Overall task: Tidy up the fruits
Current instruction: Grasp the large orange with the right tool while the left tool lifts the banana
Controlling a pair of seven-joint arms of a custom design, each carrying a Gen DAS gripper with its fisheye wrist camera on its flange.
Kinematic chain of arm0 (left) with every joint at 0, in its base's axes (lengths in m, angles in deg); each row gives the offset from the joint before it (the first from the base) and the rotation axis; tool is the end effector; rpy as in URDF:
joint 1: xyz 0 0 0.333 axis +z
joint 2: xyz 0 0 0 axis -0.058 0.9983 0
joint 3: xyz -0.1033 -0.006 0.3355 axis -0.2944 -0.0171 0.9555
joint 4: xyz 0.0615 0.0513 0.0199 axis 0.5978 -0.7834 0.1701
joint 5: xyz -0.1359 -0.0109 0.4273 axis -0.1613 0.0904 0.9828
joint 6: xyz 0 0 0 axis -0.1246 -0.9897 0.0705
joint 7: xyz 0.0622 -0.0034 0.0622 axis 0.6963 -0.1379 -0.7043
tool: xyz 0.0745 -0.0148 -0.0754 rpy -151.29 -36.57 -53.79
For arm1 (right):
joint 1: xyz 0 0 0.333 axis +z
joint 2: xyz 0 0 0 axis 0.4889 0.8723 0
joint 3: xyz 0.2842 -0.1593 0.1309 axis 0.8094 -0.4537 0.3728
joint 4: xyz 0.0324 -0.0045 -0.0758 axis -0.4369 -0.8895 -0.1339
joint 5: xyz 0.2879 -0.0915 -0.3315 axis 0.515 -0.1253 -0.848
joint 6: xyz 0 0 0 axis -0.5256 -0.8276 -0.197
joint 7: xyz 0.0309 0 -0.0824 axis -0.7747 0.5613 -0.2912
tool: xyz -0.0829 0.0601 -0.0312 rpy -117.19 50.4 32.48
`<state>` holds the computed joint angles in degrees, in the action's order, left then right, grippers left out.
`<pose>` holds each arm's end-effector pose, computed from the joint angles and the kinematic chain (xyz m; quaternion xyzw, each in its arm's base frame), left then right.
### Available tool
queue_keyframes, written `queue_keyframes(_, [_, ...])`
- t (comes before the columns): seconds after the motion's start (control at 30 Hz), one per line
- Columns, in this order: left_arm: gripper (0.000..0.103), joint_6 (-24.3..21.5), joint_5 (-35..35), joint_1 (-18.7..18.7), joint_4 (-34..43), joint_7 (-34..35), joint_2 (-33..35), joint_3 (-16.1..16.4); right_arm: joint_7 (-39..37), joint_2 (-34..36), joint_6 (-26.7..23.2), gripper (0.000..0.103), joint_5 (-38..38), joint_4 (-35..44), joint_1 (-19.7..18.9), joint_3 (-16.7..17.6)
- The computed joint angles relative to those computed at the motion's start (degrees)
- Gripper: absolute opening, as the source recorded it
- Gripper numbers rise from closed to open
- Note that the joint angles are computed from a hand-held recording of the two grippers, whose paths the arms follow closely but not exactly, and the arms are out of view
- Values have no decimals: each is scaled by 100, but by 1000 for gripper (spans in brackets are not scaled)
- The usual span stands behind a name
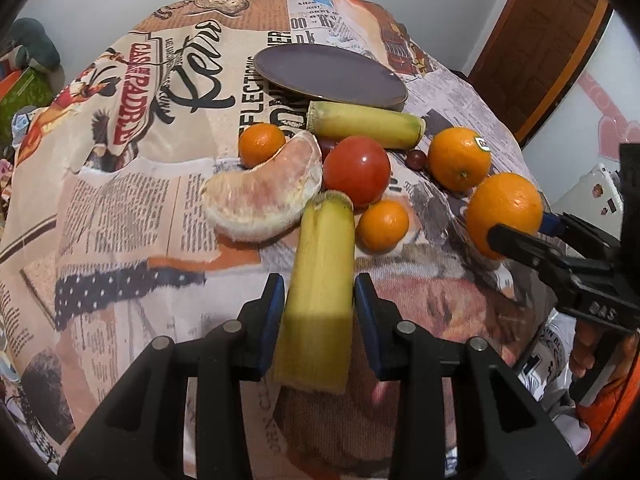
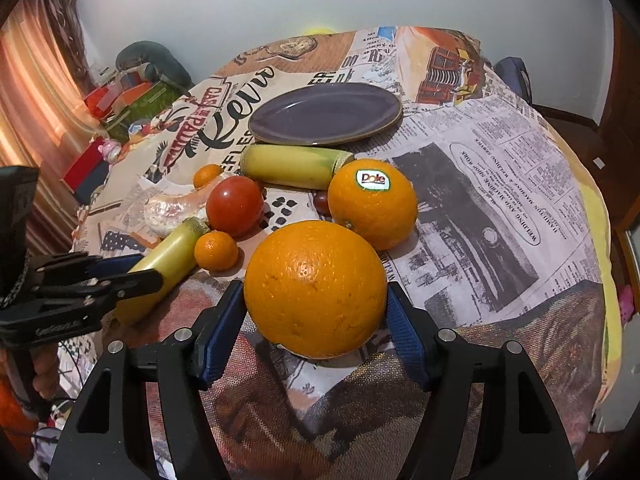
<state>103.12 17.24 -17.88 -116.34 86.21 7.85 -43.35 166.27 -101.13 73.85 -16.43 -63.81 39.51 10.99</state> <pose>0.5301 -0.2269 0.4983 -0.4052 0.8787 -0.2504 0.0307 0.3919 0.2436 0.5423 -0.5704 0.7440 -0.1760 0.3002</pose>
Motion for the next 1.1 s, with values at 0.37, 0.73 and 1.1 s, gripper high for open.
queue_keyframes(0.37, [36, 13, 281, 52, 364, -203, 474, -211, 115, -154, -39, 66, -63, -28, -79, 49])
queue_keyframes(0.73, [33, 282, -204, -30, 63, 181, -148, 12, 195, -333, -151, 66, -352, 108, -293, 193])
queue_keyframes(1.1, [33, 587, -933, -316, 247, 561, -409, 245, 217, -384, -171, 66, -805, 411, -623, 311])
